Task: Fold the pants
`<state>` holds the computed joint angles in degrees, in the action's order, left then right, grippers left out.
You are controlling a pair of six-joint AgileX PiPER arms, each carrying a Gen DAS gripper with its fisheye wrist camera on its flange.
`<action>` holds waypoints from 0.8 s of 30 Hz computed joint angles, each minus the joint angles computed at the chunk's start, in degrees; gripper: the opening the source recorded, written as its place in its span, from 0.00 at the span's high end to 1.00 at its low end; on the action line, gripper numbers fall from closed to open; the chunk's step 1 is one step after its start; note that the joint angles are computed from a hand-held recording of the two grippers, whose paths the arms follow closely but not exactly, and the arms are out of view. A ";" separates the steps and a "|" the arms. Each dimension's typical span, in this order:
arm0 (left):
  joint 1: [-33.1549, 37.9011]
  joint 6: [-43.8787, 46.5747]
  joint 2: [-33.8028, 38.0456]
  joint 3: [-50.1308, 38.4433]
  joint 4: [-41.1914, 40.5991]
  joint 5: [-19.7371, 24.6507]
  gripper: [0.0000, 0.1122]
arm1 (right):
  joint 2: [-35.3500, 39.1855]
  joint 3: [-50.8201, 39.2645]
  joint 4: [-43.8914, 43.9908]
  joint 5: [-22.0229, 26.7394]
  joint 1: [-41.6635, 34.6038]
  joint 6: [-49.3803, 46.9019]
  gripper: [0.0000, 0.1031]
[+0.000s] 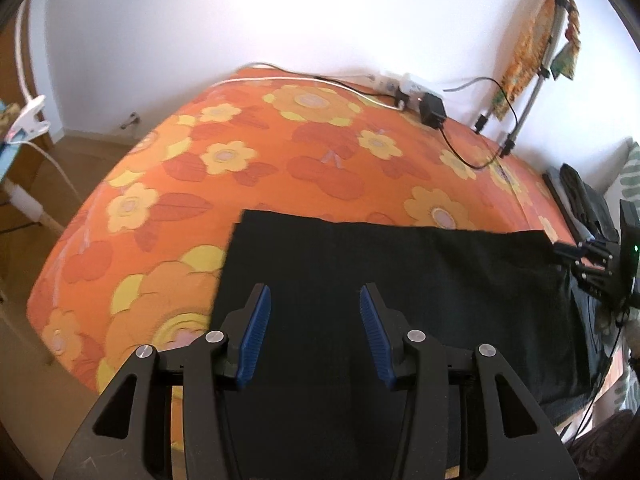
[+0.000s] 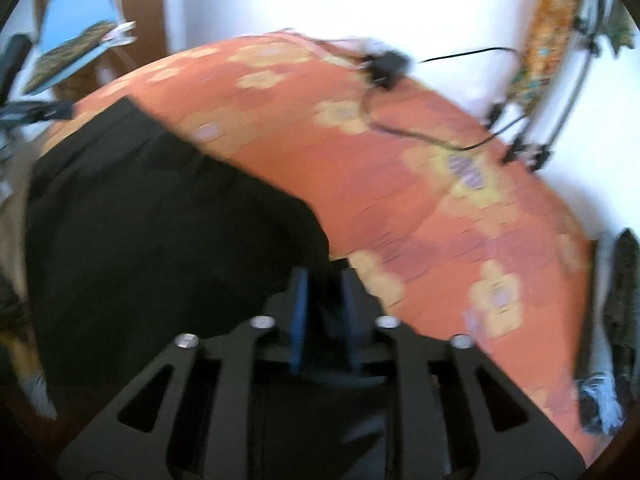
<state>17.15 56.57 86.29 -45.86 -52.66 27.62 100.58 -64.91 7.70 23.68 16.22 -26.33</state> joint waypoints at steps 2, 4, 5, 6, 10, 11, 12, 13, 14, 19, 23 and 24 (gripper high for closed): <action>2.67 1.03 -0.42 -0.02 -0.13 1.65 0.60 | -0.29 -0.86 -4.47 0.54 0.70 5.96 0.71; 5.47 2.30 -0.58 -0.18 -0.38 3.59 0.60 | -1.56 -1.41 0.22 2.36 0.38 2.94 0.71; 7.27 2.98 -0.53 -0.25 -0.49 4.59 0.60 | -2.57 -0.82 2.28 2.35 0.42 1.34 0.69; 8.84 3.28 -0.38 -0.32 -0.65 5.58 0.60 | -3.94 -0.12 2.05 2.32 1.18 2.03 0.63; 15.87 4.33 1.28 -0.95 -1.43 12.20 0.60 | -7.81 1.70 6.06 3.37 3.94 1.38 0.54; 17.15 4.66 1.14 -0.60 -1.29 13.18 0.60 | -8.61 1.56 8.42 4.52 4.75 0.45 0.54; 18.37 5.25 0.76 -0.12 -1.15 14.20 0.60 | -9.07 1.13 9.82 5.42 5.90 0.33 0.54; 19.42 5.85 0.34 0.38 -1.02 15.16 0.60 | -9.58 1.43 10.94 5.57 6.81 -0.03 0.54; 20.28 6.38 -0.18 0.95 -1.01 16.01 0.60 | -10.19 1.42 12.33 6.00 8.39 -0.50 0.54; 25.50 8.03 -0.59 2.77 -0.39 22.12 0.60 | -10.48 1.07 12.29 5.77 17.18 2.34 0.54; 29.55 7.99 2.74 2.89 -0.10 27.26 0.57 | -8.30 -0.18 11.62 5.65 22.78 5.38 0.54; 30.15 7.44 3.68 2.85 0.08 28.13 0.53 | -7.71 -0.42 10.92 5.49 24.05 6.66 0.54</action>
